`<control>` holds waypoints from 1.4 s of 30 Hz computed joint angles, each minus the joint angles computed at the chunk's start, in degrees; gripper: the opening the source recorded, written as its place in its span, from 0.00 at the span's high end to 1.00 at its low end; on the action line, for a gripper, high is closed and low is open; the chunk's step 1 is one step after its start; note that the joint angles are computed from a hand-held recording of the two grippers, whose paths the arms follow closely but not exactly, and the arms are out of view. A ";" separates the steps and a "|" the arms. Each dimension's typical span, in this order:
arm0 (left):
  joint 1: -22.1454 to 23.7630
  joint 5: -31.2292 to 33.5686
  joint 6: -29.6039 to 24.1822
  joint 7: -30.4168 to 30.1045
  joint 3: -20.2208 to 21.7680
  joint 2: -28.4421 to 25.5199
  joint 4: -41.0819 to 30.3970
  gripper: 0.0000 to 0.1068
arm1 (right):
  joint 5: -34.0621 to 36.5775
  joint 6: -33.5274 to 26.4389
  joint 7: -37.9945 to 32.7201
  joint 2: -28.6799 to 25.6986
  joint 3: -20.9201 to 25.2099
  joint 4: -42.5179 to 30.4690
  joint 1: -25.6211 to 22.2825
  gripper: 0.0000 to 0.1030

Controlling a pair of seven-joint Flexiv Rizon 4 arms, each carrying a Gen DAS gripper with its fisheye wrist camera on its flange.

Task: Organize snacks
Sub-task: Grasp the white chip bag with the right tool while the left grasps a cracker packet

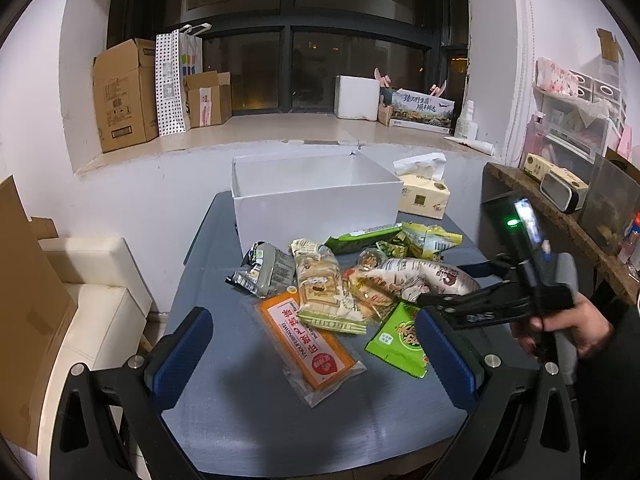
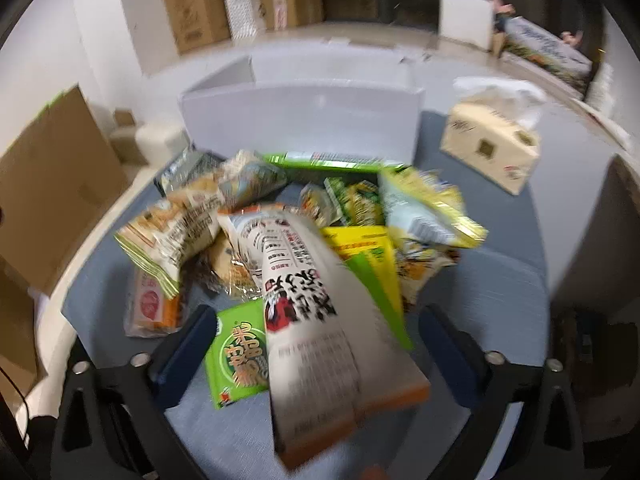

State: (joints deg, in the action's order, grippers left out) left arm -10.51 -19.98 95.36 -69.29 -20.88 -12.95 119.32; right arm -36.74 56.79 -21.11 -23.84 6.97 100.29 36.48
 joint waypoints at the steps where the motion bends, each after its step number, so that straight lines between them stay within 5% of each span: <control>1: 0.13 -0.06 -0.10 0.03 -0.05 -0.09 0.02 0.04 | 2.22 -2.22 -2.33 -1.32 1.00 -1.69 -0.46 0.30; 2: 0.36 -0.16 -0.21 0.13 -0.18 -0.15 0.11 0.04 | 3.78 -3.10 -3.69 -1.97 1.57 -2.50 -0.73 0.42; 6: 1.73 -0.85 0.04 0.83 -1.71 -0.67 0.65 0.04 | 5.47 2.07 -3.37 -1.01 1.58 -0.55 -1.15 0.53; 13: 3.34 -0.05 -0.19 1.76 -4.19 -3.90 -1.19 0.04 | -6.63 5.57 10.19 6.24 -1.95 8.01 1.42 0.55; 18: -2.90 3.13 -3.96 0.10 2.51 -9.17 -8.13 0.04 | -21.97 10.15 28.58 11.63 -2.83 14.54 0.52 0.55; 20: -8.01 5.46 -8.30 -2.04 8.77 -12.37 -13.52 0.04 | -28.27 9.73 36.35 14.42 -2.28 17.08 -0.05 0.55; 25: -15.40 11.67 -18.24 -8.34 18.58 -20.71 -27.22 0.04 | -32.12 7.26 41.63 16.57 1.17 17.52 -2.68 0.55; 29: -16.51 15.48 -24.45 -10.85 20.26 -25.02 -34.80 0.04 | -31.92 6.48 41.43 16.96 3.75 17.77 -4.94 0.55; 31: -17.14 17.22 -27.81 -12.95 21.36 -26.61 -37.89 0.18 | -31.98 6.73 41.53 16.58 4.21 17.68 -5.53 0.55; 32: -16.64 17.60 -28.63 -12.96 20.81 -26.97 -38.48 0.45 | -32.01 6.88 41.49 16.37 4.29 17.62 -5.74 0.55; 38: -10.60 13.31 -22.08 -10.99 13.67 -23.07 -30.46 0.54 | -32.25 7.94 41.81 15.47 4.33 17.62 -5.96 0.55; 42: -2.46 6.07 -11.73 -4.25 3.35 -18.56 -20.18 0.54 | -33.38 9.11 42.96 14.45 3.75 17.12 -5.96 0.55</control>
